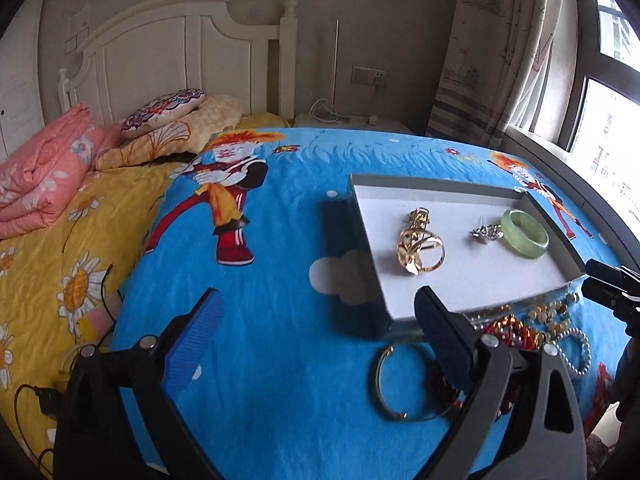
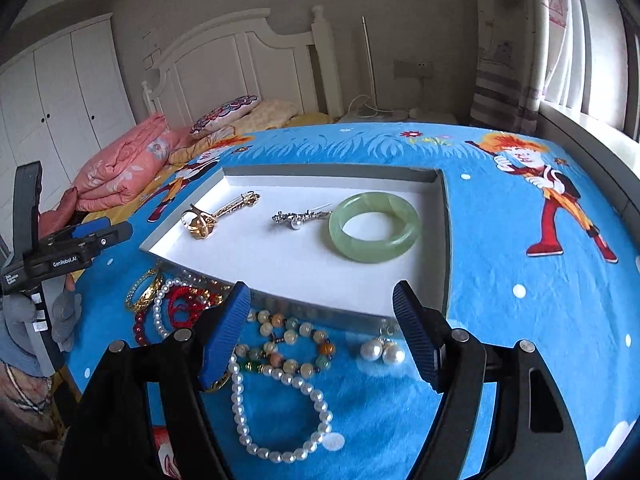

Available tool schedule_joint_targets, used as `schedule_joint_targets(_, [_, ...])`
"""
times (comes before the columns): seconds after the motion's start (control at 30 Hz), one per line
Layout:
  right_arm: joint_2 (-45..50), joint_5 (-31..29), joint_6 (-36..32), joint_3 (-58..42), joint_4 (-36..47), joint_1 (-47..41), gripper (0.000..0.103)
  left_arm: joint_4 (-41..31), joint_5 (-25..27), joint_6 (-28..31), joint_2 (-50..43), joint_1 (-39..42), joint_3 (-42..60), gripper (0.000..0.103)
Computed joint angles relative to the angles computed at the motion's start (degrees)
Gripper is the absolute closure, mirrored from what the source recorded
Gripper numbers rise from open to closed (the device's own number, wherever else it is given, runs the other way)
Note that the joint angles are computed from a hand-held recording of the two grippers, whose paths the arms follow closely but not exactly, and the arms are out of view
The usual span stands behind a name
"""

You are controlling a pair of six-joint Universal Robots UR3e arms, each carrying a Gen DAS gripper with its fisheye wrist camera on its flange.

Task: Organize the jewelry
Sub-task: 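Move the left gripper to the gold bangle while the right grasps the red string bracelet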

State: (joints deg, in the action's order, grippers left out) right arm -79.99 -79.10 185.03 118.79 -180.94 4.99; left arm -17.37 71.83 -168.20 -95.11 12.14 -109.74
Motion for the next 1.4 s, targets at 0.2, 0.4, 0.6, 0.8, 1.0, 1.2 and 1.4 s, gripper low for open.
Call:
schedule_joint_targets(0.2, [-0.32,0.41,2.01,5.32,-7.54,-0.55,0.031,-0.51,-9.24,7.26,10.34,3.95,-11.99,0.008])
schedule_joint_targets(0.4, [0.21,0.92,1.91,5.7,-8.91,-0.47,0.031,2.9,-5.28,11.7,8.54,-4.2,-13.86,0.025])
schedule_joint_targets(0.6, [-0.01,3.16,2.07,6.77,-10.25,-1.78,0.031,0.14,-3.85,11.25,5.54,-5.72,-10.92,0.061])
schedule_joint_targets(0.8, [-0.01,3.34,2.11,6.77,-10.18,-1.94,0.031,-2.12,-2.63,13.76,3.86,-7.18,-8.74,0.076])
schedule_joint_targets(1.0, [0.0,1.99,2.1,6.59,-10.45,-1.3,0.031,4.43,-2.53,14.23,6.45,-6.99,-13.37,0.099])
schedule_joint_targets(1.2, [1.76,-2.69,-2.5,0.56,-5.06,5.89,0.039,3.96,-5.49,14.3,12.34,-1.58,-16.49,0.099])
schedule_joint_targets(1.4, [8.36,-8.52,-11.56,-13.52,8.73,15.37,0.061,3.37,3.33,14.78,8.84,-2.34,-14.8,0.099])
